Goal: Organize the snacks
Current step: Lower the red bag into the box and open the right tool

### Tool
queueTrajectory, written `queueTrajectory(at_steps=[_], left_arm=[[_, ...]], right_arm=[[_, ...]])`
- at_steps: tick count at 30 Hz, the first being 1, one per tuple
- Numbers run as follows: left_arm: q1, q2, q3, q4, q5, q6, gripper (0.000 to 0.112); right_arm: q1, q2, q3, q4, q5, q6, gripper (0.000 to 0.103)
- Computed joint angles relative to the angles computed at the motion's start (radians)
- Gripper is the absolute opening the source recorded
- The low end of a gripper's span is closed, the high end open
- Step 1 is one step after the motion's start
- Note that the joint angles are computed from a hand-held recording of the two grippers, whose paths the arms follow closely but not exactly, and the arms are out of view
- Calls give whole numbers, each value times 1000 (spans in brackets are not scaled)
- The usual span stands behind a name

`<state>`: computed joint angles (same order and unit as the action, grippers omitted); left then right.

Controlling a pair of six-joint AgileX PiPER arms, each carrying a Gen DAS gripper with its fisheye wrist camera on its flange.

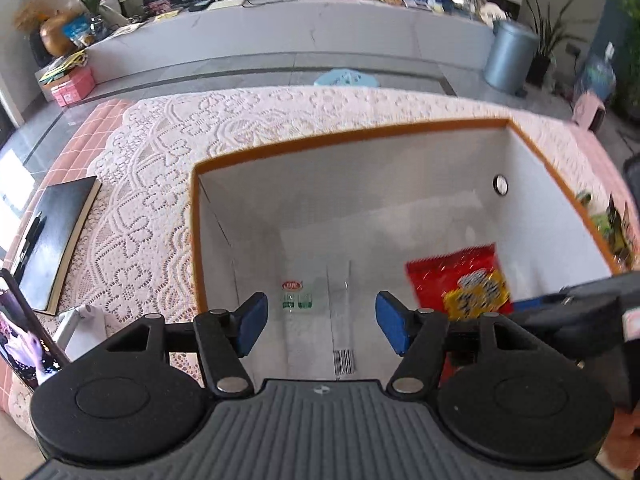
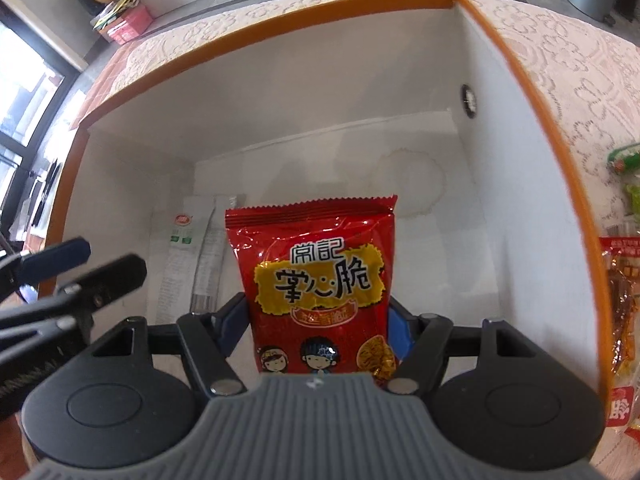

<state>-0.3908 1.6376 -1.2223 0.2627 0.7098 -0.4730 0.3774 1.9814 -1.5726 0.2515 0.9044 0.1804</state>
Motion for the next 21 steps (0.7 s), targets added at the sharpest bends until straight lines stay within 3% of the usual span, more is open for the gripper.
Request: queueTrajectory(at_steps=[9,21], left_arm=[[-12,-19,17,92,-4,-89,72],[-30,-51,33,117,4,-103,73]], right_arm=[[23,57,-43,45,4,-4,70],[13,17,8,65,-13,11,76]])
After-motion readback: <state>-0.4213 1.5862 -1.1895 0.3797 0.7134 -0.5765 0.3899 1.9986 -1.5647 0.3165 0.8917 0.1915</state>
